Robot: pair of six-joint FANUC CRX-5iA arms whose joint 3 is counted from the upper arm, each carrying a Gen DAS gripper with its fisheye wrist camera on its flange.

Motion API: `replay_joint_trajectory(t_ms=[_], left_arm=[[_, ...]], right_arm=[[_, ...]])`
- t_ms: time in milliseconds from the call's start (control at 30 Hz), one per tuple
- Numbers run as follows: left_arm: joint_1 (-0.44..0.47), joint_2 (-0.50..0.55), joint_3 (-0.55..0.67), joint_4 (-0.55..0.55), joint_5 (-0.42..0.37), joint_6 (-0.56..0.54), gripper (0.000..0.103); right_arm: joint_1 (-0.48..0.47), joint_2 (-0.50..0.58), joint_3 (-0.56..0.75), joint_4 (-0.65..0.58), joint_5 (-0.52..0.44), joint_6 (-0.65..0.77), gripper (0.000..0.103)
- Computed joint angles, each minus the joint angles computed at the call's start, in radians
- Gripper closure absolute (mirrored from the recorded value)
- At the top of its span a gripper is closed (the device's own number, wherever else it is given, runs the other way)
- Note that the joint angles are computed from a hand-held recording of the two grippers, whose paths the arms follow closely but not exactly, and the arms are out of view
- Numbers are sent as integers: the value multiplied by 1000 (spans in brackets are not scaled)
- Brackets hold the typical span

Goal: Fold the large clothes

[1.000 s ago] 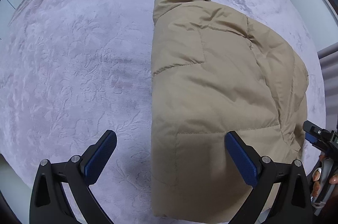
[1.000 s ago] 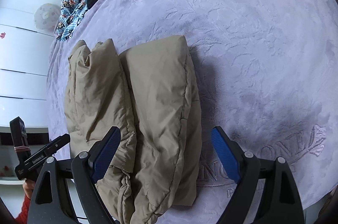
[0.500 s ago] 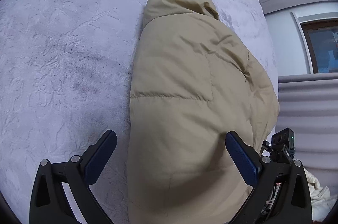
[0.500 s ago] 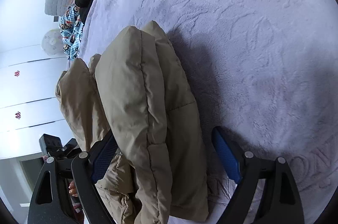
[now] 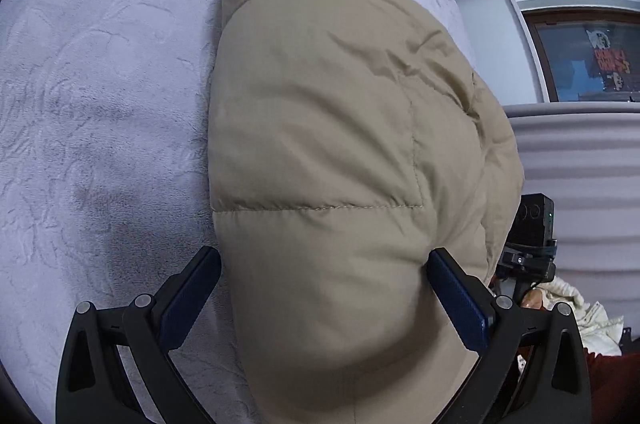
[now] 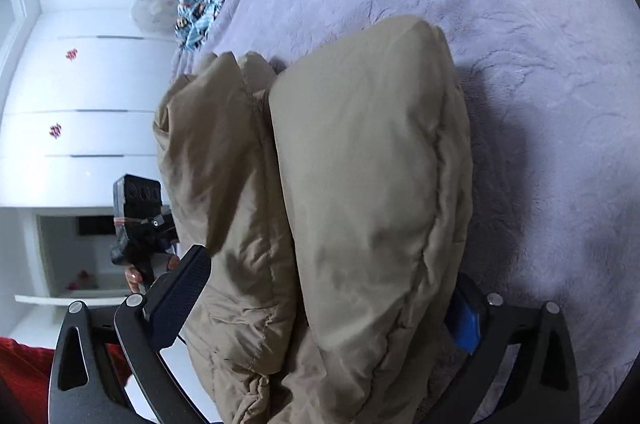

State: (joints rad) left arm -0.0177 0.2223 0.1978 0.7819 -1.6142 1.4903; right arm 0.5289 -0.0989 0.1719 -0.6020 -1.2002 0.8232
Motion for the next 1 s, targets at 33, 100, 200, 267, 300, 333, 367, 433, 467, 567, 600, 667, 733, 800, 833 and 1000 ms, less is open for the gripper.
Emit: replay_joint_trajectory(t_ms=[33,100,200,267,300,333,367,433,467,567,600,667,733,800,833,1000], left_arm=[[-2,7,-13,18,2,-3,0],[-12,15,-33,44,13,1,0],[-39,15,-40,38,36,30,0],[-58,16,-11,-3,44,64,0],[-67,14,6,-25,47,81,0],[-74,6,21,-52,43,97,0],[-90,10,53,-83,43,115,3],[-120,16,125,-151,31,133,9],[-132,18,154,-179,27,140,14],[-166,17,225,-244,21,157,24],[-175,16,243,-259,20,163,25],[-193,15,281,-283,16,172,28],[-206,17,322,-301,10,180,29],[-211,14,350,-319,11,178,29],[-212,12,363,-327,10,176,29],[-150,-41,341,-325,20,140,29]], right_arm=[[-4,26,25,-12,-24,18,0],[-7,65,60,-27,-57,35,0],[-8,119,98,-37,-92,35,0],[-15,134,100,-52,-98,5,0],[-15,134,94,-53,-94,-10,0],[-16,132,90,-55,-91,-22,0],[-16,132,89,-58,-92,-35,0],[-15,133,91,-61,-95,-63,0],[-13,130,90,-60,-93,-76,1],[-3,119,86,-50,-78,-95,21],[-2,113,83,-52,-67,-97,29],[4,100,83,-51,-46,-93,42],[12,100,98,-44,-38,-86,47],[21,109,124,-41,-38,-72,47],[28,118,138,-37,-35,-65,47],[79,166,223,7,-13,-83,47]])
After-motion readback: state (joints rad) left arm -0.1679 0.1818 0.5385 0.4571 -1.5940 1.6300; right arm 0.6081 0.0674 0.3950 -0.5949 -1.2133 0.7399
